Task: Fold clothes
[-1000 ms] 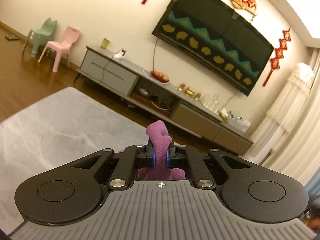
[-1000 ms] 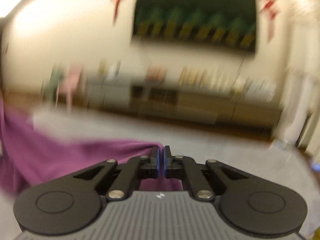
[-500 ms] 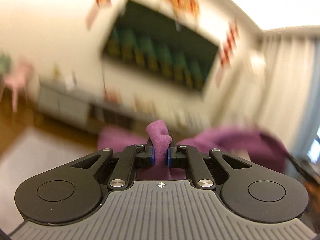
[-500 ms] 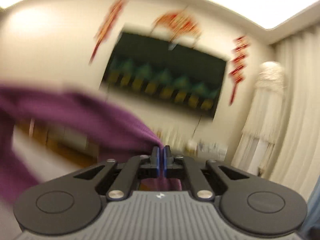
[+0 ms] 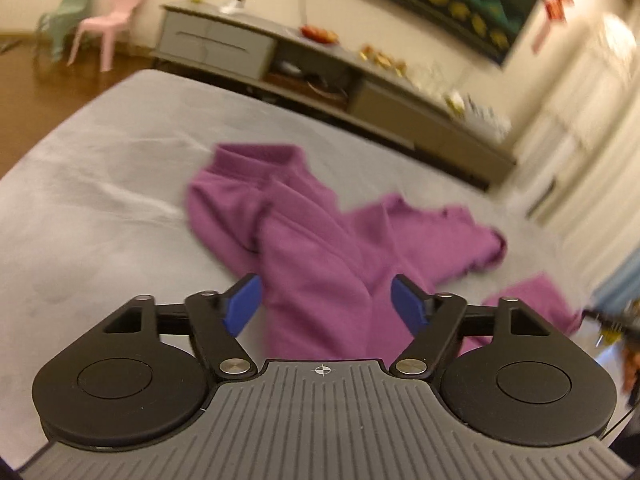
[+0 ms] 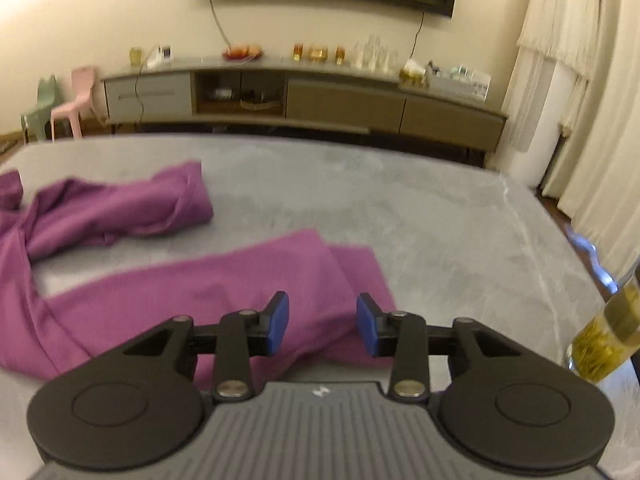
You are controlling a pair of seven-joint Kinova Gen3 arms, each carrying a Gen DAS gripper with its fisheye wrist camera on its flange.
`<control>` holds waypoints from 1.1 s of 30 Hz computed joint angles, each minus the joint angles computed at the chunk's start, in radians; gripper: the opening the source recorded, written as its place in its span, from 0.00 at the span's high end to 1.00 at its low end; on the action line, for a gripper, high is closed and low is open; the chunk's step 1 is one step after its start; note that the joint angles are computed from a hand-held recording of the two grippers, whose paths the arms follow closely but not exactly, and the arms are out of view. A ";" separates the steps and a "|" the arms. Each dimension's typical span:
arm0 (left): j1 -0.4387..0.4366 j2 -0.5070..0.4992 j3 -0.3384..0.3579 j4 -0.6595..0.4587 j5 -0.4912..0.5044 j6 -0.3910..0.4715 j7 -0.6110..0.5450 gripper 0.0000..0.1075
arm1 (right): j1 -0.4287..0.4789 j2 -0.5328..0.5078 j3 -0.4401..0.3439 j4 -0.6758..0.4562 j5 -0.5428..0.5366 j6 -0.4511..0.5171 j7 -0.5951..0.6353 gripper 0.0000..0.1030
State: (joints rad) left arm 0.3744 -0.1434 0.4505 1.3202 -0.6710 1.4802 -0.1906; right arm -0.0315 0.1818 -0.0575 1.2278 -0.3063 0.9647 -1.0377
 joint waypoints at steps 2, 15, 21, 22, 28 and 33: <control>0.011 0.091 0.043 -0.042 -0.050 0.056 -0.044 0.31 | -0.012 0.017 -0.002 -0.010 0.020 0.021 -0.005 0.63; -0.328 -0.094 0.265 0.047 -0.118 0.136 0.300 1.00 | 0.068 0.081 0.050 -0.116 -0.126 0.178 -0.263 0.39; -0.167 -0.146 0.151 0.130 -0.067 0.218 0.523 0.78 | 0.242 0.192 -0.004 -0.198 -0.349 0.327 -0.432 0.39; -0.130 -0.142 0.134 0.142 -0.060 0.216 0.563 0.60 | 0.260 0.200 -0.017 -0.196 -0.375 0.342 -0.440 0.39; -0.029 -0.089 0.131 0.164 -0.054 0.227 0.670 0.34 | 0.279 0.212 -0.034 -0.186 -0.415 0.333 -0.450 0.38; -0.041 -0.054 0.091 0.156 -0.035 0.181 0.586 0.29 | 0.279 0.270 -0.049 -0.241 -0.427 0.352 -0.474 0.36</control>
State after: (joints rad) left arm 0.3330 -0.1973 0.5413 1.4758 -0.7056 1.6611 0.3952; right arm 0.2478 0.4515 -0.1066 0.9866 -0.7331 1.3169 -1.5121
